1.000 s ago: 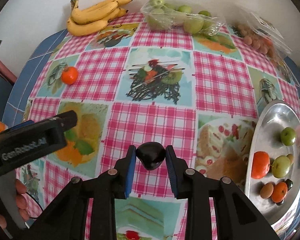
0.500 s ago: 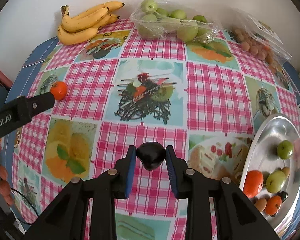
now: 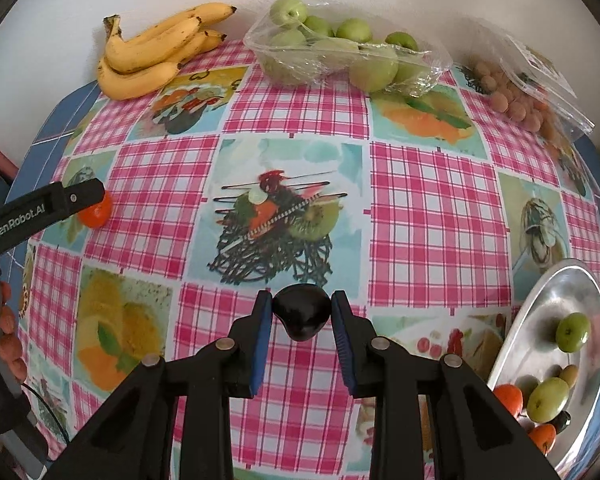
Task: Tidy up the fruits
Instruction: 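Move the left tool to the tangerine and grasp it while the right tool holds the plum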
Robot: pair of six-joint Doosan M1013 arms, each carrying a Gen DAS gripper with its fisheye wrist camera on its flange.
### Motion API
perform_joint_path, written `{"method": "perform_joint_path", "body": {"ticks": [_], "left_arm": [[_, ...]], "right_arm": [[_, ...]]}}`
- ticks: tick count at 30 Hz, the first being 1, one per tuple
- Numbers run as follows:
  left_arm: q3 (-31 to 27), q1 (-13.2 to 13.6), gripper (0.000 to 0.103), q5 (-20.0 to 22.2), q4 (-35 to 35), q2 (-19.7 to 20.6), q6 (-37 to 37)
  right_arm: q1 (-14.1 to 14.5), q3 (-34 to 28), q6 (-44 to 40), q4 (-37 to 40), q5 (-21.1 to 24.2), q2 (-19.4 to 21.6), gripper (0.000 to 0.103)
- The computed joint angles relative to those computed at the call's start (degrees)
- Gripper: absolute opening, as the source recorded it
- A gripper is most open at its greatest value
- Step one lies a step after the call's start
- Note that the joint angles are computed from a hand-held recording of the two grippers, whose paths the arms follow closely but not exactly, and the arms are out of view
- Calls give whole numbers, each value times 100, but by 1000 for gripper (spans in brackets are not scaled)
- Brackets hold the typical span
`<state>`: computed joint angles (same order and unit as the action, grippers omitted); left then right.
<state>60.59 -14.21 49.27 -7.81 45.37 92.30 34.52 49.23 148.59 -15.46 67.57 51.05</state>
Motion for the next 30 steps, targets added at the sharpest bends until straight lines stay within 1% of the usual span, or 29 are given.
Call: {"method": "perform_joint_path", "body": {"ticks": [1,3,7,9,11,18,23,30], "left_arm": [[-28,-12,64,16,26,35,4],[-69,-23,56,47,87,78,-39],[-131,-25,51,44,178,151,-127],[-148,-27,44,35,218,171,-165],[-160,-21,40,48,214,190,-165],[-152,-3,40,55,116,185,-146],[-73,-15,39,50,97,94,-119],[-11,-34,39,215,55,-21,-191]], "right_arm": [[-12,9,-4,17,-3,2,31],[-31,32,-4,42,-22,-1,31],[-48,40,-14,61,-43,2,31],[-45,21,-41,60,-51,10,31],[-41,5,-53,59,-57,15,31],[-30,-42,-84,30,-22,30,31],[-17,-48,-60,-24,-1,16,31],[3,63,7,12,25,-62,31]]}}
